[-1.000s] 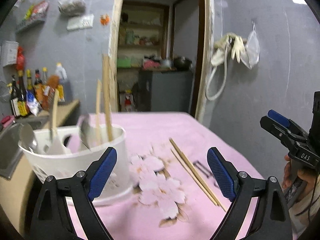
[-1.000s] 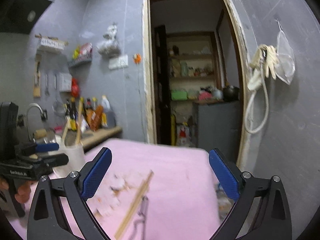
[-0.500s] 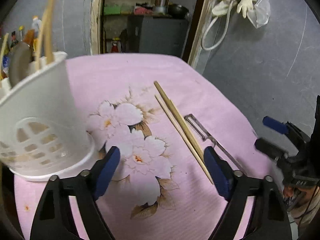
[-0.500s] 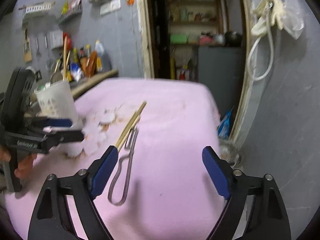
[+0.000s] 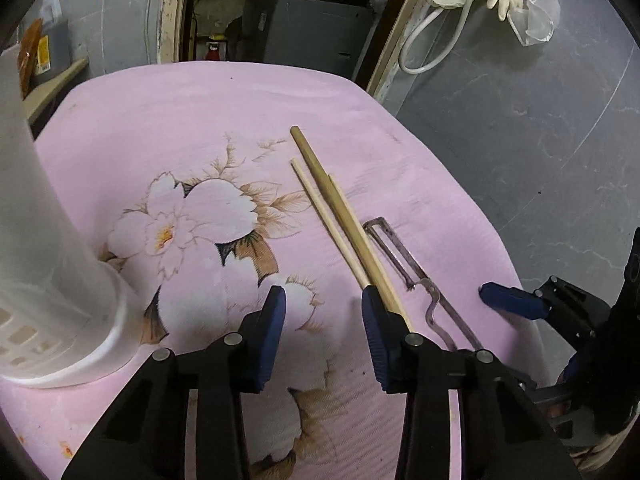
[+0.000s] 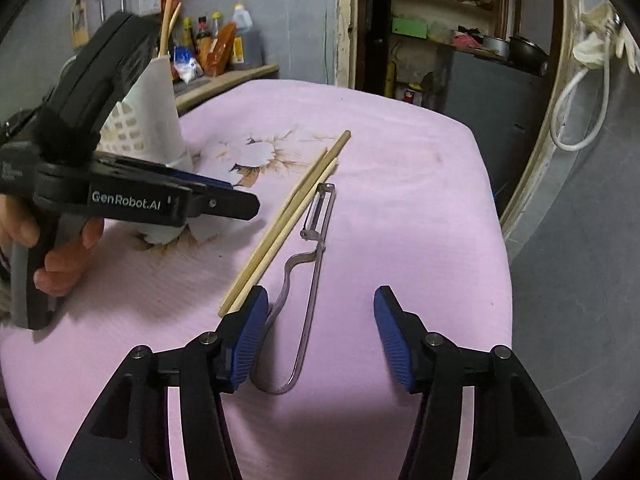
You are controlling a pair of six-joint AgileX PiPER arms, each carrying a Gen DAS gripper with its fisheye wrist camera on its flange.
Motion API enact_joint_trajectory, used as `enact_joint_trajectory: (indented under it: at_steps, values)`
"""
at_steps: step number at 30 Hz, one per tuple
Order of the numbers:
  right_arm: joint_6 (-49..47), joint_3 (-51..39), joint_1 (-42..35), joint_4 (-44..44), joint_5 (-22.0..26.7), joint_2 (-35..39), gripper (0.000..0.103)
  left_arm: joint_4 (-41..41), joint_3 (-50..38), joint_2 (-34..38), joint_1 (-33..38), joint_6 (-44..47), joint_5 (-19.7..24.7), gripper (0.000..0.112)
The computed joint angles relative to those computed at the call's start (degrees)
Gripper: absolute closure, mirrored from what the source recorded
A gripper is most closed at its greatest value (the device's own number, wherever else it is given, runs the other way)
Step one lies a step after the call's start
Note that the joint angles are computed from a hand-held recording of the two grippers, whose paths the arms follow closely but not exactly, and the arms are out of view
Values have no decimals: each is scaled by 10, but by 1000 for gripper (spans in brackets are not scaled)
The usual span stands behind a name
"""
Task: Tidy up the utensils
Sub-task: 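Grasp the metal peeler with the right tool while the left tool grasps a chopstick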
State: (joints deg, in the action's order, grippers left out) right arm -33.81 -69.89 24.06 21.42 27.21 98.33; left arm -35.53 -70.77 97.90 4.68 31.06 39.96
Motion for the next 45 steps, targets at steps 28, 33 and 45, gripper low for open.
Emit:
enact_joint_trajectory:
  at_steps: [28,33,45]
  values:
    - [73,-107,-21,-45,14,69,88,82,-123,80,-34,-132,34,108]
    - [57,-163,-33,-28,74,102,85,90,-91,51,-29,-113,48,108]
    - [114,-486,-32,-61,293,286,74,114,-88,47,-32,-96,68,108]
